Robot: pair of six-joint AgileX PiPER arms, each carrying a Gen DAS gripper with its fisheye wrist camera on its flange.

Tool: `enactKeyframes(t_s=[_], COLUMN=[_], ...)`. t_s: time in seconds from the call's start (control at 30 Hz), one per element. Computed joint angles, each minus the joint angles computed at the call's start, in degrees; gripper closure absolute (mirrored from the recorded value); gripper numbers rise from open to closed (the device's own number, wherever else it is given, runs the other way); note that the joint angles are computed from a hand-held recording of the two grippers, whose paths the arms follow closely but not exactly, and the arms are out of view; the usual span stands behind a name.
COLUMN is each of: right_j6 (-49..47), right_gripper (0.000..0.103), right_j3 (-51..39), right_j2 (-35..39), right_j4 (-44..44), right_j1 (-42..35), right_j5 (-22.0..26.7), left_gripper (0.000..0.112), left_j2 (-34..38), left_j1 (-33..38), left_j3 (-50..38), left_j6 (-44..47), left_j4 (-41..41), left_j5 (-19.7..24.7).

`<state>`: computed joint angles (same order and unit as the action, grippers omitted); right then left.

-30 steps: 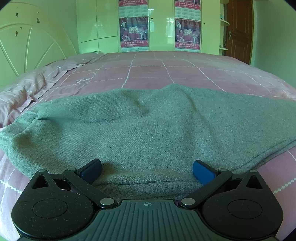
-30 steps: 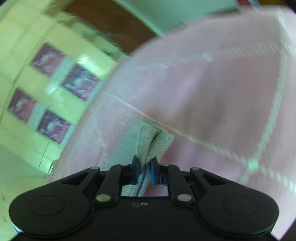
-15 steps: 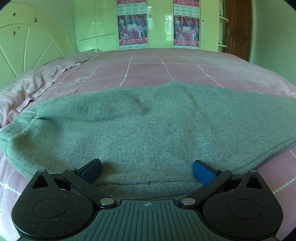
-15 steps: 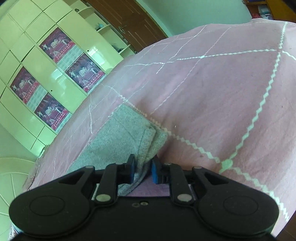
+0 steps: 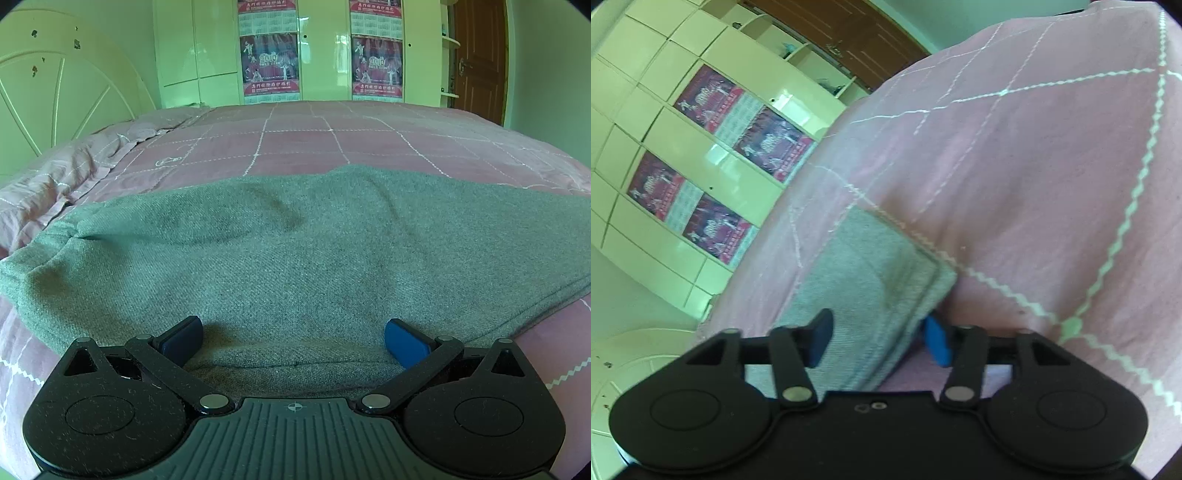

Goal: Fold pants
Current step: 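Release the folded edge with the right tool and hold still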

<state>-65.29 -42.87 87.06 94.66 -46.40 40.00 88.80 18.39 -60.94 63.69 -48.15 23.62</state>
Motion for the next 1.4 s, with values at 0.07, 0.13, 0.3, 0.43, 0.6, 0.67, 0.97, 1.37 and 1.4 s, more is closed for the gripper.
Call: enactKeyframes(t_s=[0.07, 0.13, 0.3, 0.43, 0.6, 0.67, 0.97, 1.37, 1.4], right_j6=[2.5, 2.8, -1.1, -8.4, -6.4, -0.1, 33.3, -8.5, -10.0], right_gripper=[0.039, 0.028, 0.046, 0.062, 0.069, 0.090, 0.103, 0.097, 0.097], right_j3=[-0.5, 0.6, 5.2, 5.2, -3.8, -9.9, -30.0, -10.8, -9.5], right_j2=[-1.0, -3.0, -9.3, -11.7, -5.2, -1.1, 13.3, 0.6, -0.2], right_j4=[-2.0, -1.3, 2.3, 4.8, 2.6, -4.8, -47.7, -7.8, -7.5], right_j1=[0.4, 0.6, -1.1, 0.1, 9.6, 15.7, 24.7, 12.4, 12.6], right_j5=[-0.8, -2.4, -5.1, -5.0, -8.6, -11.9, -18.4, -13.4, -11.4], left_gripper=[0.009, 0.009, 0.009, 0.009, 0.009, 0.009, 0.009, 0.009, 0.009], left_j2=[-0.1, -0.2, -1.0, -3.7, -1.2, 0.8, 1.3, -0.1, -0.2], left_j1=[0.2, 0.4, 0.5, 0.6, -5.8, -9.1, -10.2, -12.5, -12.7], left_j3=[0.1, 0.5, 0.3, 1.7, -2.9, -5.2, -0.3, 3.8, 3.8], left_j6=[0.8, 2.0, 0.2, 5.5, -2.1, -9.7, -1.9, 3.1, 1.4], left_j4=[-0.7, -1.8, -0.4, -10.1, -5.0, 3.1, -2.8, -9.4, -8.0], left_j5=[0.1, 0.1, 0.6, 1.3, 2.3, 2.2, -1.4, -7.8, -7.9])
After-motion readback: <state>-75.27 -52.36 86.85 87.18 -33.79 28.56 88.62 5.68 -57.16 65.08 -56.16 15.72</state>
